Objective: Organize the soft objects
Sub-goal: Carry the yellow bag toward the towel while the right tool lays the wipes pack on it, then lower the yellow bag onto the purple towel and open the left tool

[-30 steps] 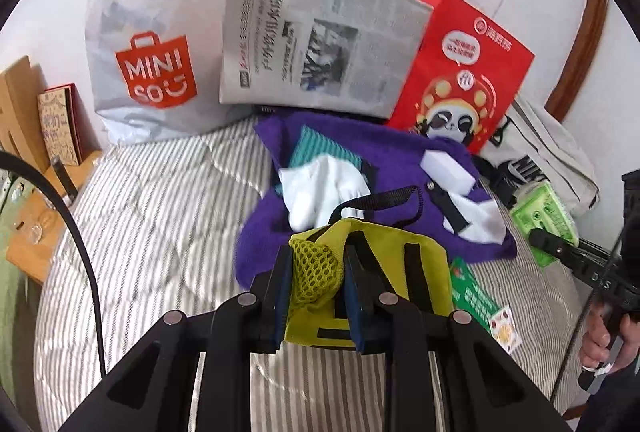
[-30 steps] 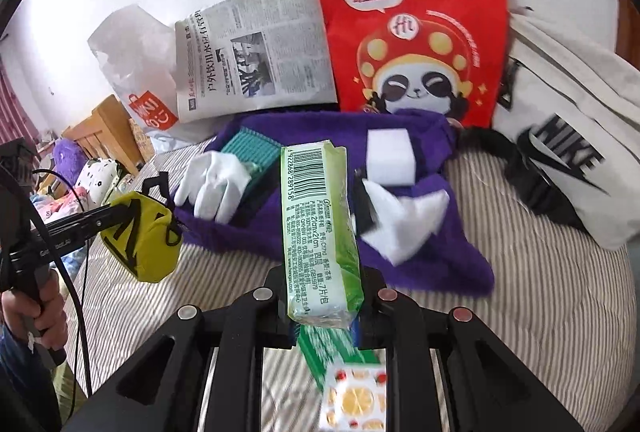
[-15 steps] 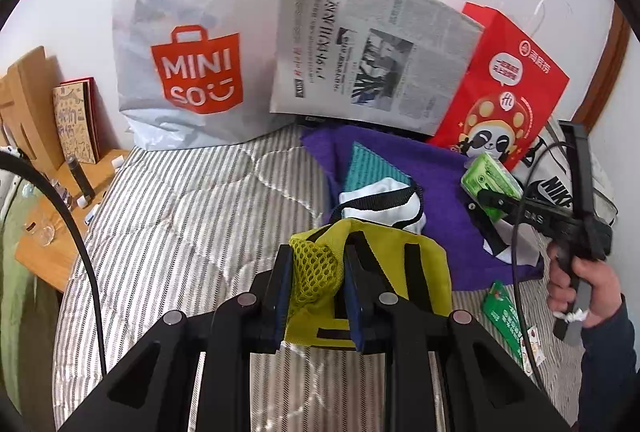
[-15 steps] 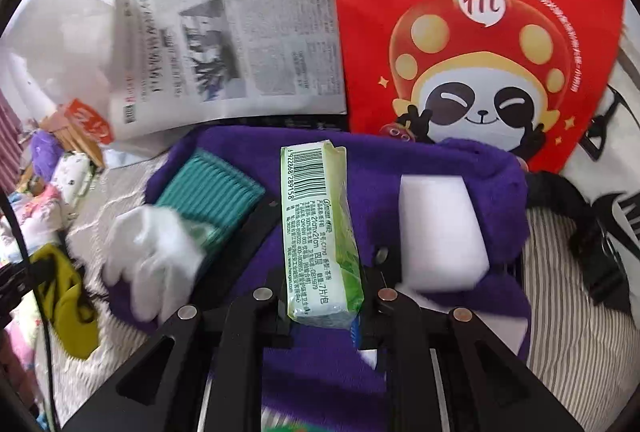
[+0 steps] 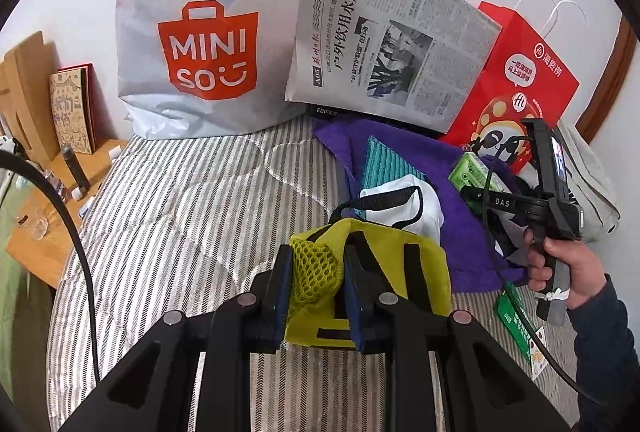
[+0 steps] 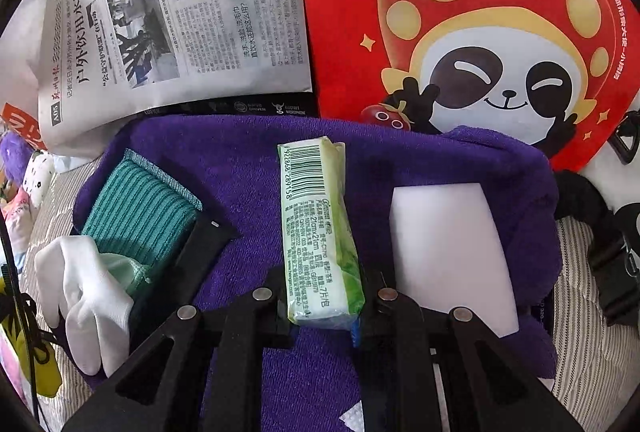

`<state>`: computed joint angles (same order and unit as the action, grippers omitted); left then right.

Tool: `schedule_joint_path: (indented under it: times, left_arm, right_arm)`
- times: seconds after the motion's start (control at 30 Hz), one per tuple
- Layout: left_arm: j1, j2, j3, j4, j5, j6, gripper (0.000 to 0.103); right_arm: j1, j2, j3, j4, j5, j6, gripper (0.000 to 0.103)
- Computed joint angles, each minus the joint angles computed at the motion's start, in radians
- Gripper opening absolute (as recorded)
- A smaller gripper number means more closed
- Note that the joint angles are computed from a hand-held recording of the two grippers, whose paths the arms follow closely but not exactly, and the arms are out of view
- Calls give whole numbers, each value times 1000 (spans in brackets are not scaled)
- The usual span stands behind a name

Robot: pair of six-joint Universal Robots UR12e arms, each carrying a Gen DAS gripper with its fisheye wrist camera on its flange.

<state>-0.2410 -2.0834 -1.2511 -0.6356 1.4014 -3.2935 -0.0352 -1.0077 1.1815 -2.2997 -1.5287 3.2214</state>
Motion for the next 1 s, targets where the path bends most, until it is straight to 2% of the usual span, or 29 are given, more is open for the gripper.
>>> schedule_joint_path:
  times: [0.17, 0.27, 0.47, 0.63, 0.8, 1.0]
  left_arm:
    - [3, 3, -1, -10, -2, 4, 23]
    - [3, 6, -2, -17, 4, 7, 23]
    - [0, 14, -2, -25, 15, 4, 23]
    - [-6, 15, 13, -30, -5, 3, 23]
    - [-26, -5, 67, -55, -8, 20, 23]
    - [-50, -46, 146, -106, -9, 25, 23]
  right_arm:
    - [-5, -7, 8, 20, 23, -40, 36]
    - [-6, -25, 30, -3, 33, -38, 45]
    - [-9, -64, 70, -29, 23, -51, 45]
    - [-10, -101, 109, -60, -8, -76, 45]
    - [-21, -161, 184, -110, 15, -79, 45]
    - [-55, -252, 291, -165, 55, -78, 47]
